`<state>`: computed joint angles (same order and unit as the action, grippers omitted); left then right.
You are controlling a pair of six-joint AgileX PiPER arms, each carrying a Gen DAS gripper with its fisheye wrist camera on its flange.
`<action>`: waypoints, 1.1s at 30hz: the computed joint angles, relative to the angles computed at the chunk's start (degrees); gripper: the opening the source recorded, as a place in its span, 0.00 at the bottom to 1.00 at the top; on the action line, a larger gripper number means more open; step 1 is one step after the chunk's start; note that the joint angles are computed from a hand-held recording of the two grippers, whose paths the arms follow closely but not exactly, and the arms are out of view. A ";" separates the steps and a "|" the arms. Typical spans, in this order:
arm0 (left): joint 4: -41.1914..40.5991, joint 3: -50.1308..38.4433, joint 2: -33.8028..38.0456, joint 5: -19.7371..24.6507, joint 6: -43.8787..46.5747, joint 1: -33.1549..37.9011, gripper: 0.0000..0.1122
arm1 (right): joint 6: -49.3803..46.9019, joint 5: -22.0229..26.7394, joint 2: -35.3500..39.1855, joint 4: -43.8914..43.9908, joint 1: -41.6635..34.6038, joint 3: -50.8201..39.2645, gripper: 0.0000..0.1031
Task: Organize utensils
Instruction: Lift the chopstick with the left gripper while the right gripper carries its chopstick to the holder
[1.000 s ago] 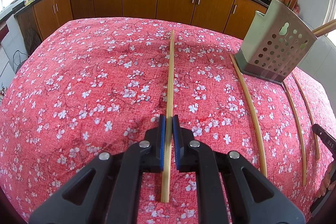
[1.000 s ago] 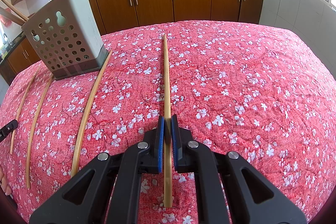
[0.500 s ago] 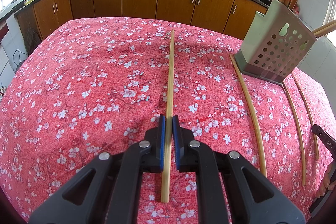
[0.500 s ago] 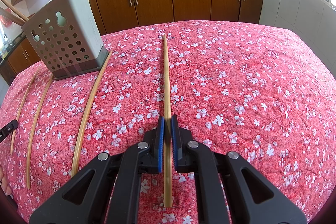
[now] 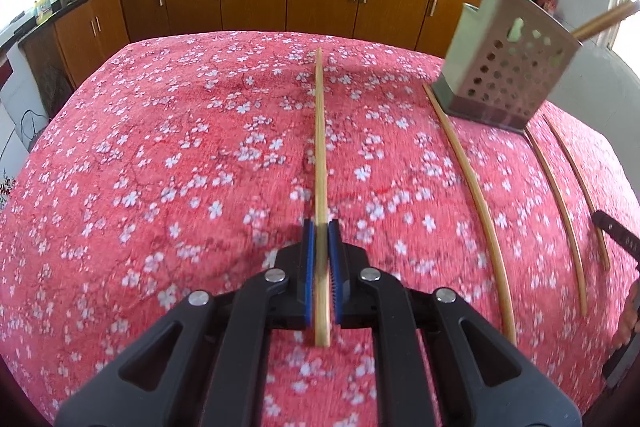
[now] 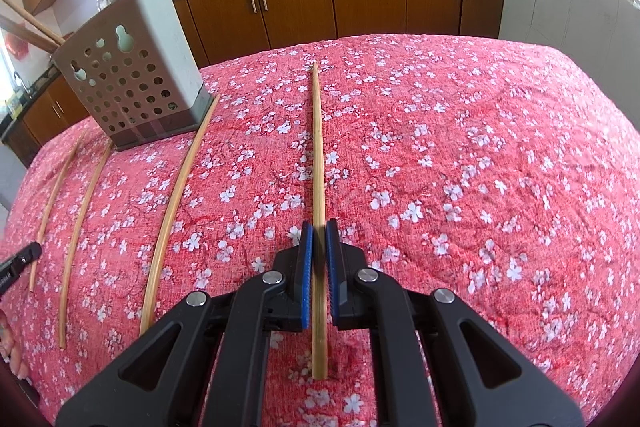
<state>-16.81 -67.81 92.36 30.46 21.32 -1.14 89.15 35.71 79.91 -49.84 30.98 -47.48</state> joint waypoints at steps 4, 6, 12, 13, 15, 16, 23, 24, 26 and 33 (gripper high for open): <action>1.77 1.57 -2.36 -0.80 -0.31 -0.67 0.07 | 2.78 6.20 -0.83 -4.38 4.29 -0.36 0.07; 0.01 2.23 -4.57 -1.27 1.47 -0.60 0.07 | 4.96 10.50 -2.74 -8.29 7.69 -0.58 0.07; -8.15 -1.49 -10.70 0.39 6.39 0.49 0.07 | 7.17 21.42 -8.04 -16.06 15.25 -3.95 0.07; -8.96 -2.71 -11.34 0.79 6.08 0.43 0.07 | 7.19 22.49 -8.54 -16.84 16.05 -4.64 0.07; -10.86 -5.46 -11.70 1.88 6.24 0.74 0.07 | 6.39 23.73 -9.48 -18.12 16.73 -6.39 0.07; -12.47 -7.05 -11.21 2.65 7.47 1.58 0.07 | 6.09 24.75 -9.69 -18.93 17.58 -7.47 0.07; -14.54 -14.49 -11.56 7.30 7.21 1.04 0.07 | 1.67 26.42 -9.31 -21.42 19.19 -14.26 0.07; -15.61 -15.22 -11.46 8.18 8.11 1.50 0.07 | 0.79 26.20 -9.44 -21.47 19.53 -15.56 0.07; -16.78 -15.70 -12.42 9.25 9.12 1.27 0.07 | -0.07 25.27 -9.79 -21.96 20.01 -17.31 0.07; -19.01 -19.88 -15.12 14.62 11.10 -0.57 0.07 | -3.61 20.36 -10.62 -23.74 21.22 -25.22 0.07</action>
